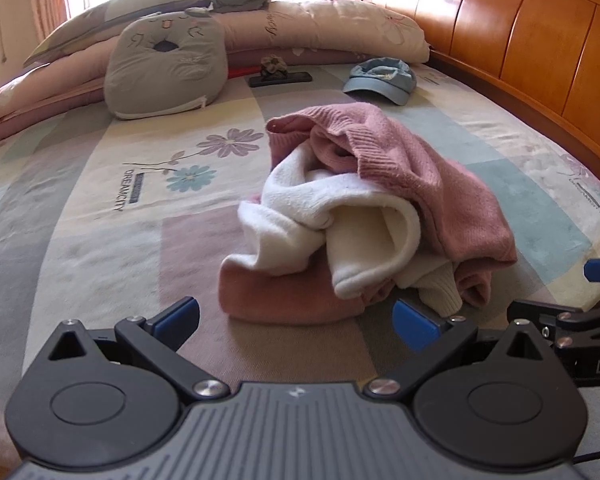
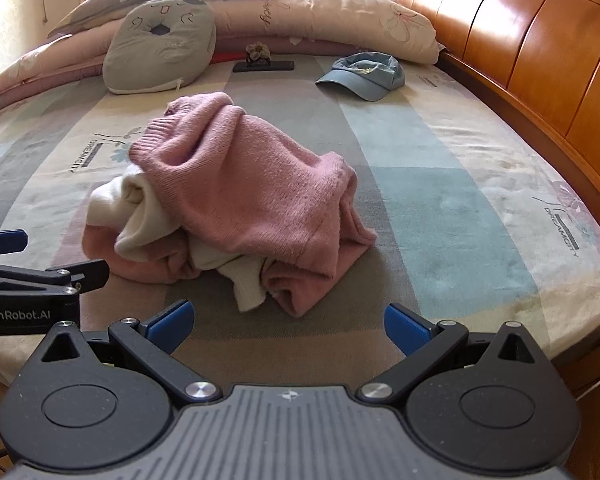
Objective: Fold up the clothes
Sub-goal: 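Reach the right gripper into the pink sweater pile and close on it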
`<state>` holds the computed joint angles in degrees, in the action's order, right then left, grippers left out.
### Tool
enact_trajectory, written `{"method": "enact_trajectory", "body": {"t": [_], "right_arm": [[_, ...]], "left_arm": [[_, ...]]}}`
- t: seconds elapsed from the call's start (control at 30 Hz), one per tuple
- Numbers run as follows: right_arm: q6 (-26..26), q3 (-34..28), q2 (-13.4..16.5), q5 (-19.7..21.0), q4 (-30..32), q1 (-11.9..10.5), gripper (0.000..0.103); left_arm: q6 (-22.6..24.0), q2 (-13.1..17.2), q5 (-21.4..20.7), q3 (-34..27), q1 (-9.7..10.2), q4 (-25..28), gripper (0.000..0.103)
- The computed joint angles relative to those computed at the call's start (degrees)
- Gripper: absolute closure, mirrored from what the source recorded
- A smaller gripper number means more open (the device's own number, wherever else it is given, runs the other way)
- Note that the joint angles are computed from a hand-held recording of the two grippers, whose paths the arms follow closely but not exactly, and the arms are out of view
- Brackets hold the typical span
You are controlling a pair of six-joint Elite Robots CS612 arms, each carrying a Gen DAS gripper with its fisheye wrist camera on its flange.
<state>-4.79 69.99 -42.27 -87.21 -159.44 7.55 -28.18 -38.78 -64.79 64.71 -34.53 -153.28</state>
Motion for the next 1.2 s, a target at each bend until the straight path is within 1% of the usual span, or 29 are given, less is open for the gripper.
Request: {"method": "enact_trajectory", "body": {"t": [0.1,0.2,0.27,0.3,0.37,0.53,0.63,0.67,0.7,0.77,0.83,0.93,1.0,1.2], "right_arm": [[-0.7,-2.1,1.2,1.1,0.7,-0.2,0.000],[-1.5,-3.4,2.3,4.5,-0.2,-0.6,0.000],[-3.4,-4.5,3.0,7.0,0.5,-0.9,0.000],[-4.2,-5.2,3.5,7.4,1.1,-0.9,0.000],[-5.3,-6.4,4.2,6.9,1.8,-0.8,0.000],[-7.7,-9.4,6.5,5.5,1.9,-0.3,0.000],[-8.5,-11.7,7.8,6.5,3.7,-0.1,0.000],[-9.0,-12.6,8.3,6.2,4.4,0.0,0.000],[-9.7,-13.2,8.7,5.3,4.2,0.1,0.000],[-10.8,-13.5,9.1,3.4,1.6,0.3,0.000],[-10.9,-13.6,9.3,2.2,-1.5,0.0,0.000],[-9.2,-14.5,9.6,0.4,-4.5,-0.7,0.000],[-6.9,-16.0,10.2,-1.4,-4.3,-1.3,0.000],[-1.7,-16.2,9.8,2.6,-1.9,-2.7,0.000]], "left_arm": [[0.1,1.1,-1.2,-1.7,0.45,0.9,0.001],[0.8,1.9,-1.1,-2.6,0.69,1.1,0.001],[1.7,2.2,-0.6,-2.8,0.75,0.9,0.001],[2.3,2.3,-0.5,-2.7,0.81,0.4,0.001],[3.7,2.4,-0.9,-2.2,1.00,-1.4,0.001],[4.7,2.2,-0.1,-1.4,1.40,-3.4,0.001],[5.1,1.9,-2.1,-1.3,1.95,-3.3,0.001],[5.0,1.9,-2.7,-1.4,2.09,-3.1,0.001],[5.0,1.9,-3.3,-1.4,2.22,-2.9,0.001],[5.2,2.0,-4.0,-1.6,2.38,-2.5,0.001],[5.7,2.1,-4.4,-1.9,2.46,-2.6,0.001],[6.3,2.4,-5.0,-2.2,2.50,-2.9,0.001],[6.7,2.7,-5.1,-2.6,2.43,-2.6,0.001],[7.0,3.2,-7.2,-3.4,2.57,-2.1,0.001]]}}
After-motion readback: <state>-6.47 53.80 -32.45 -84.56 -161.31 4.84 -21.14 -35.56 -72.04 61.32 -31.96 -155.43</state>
